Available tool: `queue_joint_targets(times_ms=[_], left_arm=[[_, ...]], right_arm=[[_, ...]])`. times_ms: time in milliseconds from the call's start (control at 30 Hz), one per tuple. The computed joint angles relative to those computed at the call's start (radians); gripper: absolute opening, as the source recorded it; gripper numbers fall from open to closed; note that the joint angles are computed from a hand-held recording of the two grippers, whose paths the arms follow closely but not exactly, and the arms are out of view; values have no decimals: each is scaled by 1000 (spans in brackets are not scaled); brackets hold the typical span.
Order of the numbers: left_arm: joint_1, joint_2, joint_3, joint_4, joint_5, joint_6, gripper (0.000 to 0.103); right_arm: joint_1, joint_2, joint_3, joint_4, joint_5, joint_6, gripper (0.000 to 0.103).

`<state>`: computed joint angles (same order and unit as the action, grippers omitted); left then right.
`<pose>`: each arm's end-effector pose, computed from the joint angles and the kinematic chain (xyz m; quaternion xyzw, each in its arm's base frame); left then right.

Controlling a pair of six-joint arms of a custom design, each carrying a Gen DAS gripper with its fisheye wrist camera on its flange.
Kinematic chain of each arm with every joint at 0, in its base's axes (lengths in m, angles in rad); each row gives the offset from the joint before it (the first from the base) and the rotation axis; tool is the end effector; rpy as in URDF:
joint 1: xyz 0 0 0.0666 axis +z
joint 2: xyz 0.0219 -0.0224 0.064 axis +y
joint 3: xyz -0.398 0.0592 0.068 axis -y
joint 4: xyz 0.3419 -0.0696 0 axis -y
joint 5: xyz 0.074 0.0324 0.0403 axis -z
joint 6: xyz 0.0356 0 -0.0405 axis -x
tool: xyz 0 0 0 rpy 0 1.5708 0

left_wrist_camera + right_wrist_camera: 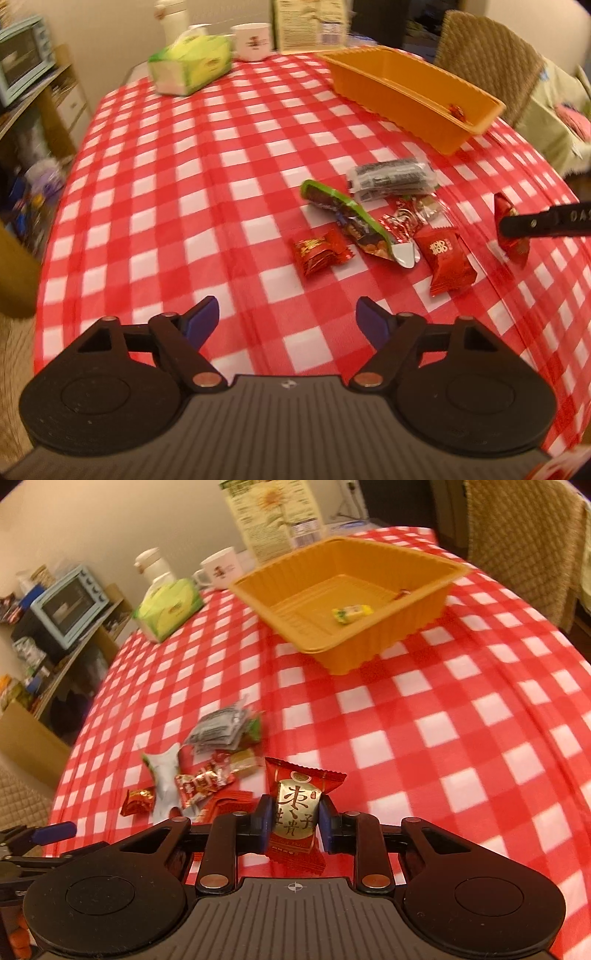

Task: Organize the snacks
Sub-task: 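Grasp the red candy with the left gripper while the right gripper grasps the red-gold wrapped snack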

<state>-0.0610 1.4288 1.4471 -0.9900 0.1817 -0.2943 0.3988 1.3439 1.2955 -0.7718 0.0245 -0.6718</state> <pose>0.4348 -0.0334 0.4503 0.1945 0.9318 -0.0519 0.3020 0.3827 0.1599 0.4369 0.1310 0.9211 0.1772 0.3211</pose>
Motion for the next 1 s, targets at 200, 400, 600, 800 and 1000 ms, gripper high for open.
queue_joint_targets(times_ms=[200, 400, 600, 800, 1000], left_arm=[[-20, 41, 2, 53, 11, -111, 71], [-29, 91, 30, 68, 11, -172, 60], [-35, 131, 69, 63, 11, -194, 51], [-43, 153, 104, 28, 35, -188, 35], [-47, 154, 113, 2, 42, -152, 22]], right_arm=[[-12, -36, -26, -25, 26, -46, 26], [-19, -61, -39, -47, 48, -79, 26], [-27, -80, -53, -60, 67, -111, 27], [-34, -91, -59, -68, 79, -126, 26], [-41, -93, -57, -72, 83, -128, 26]])
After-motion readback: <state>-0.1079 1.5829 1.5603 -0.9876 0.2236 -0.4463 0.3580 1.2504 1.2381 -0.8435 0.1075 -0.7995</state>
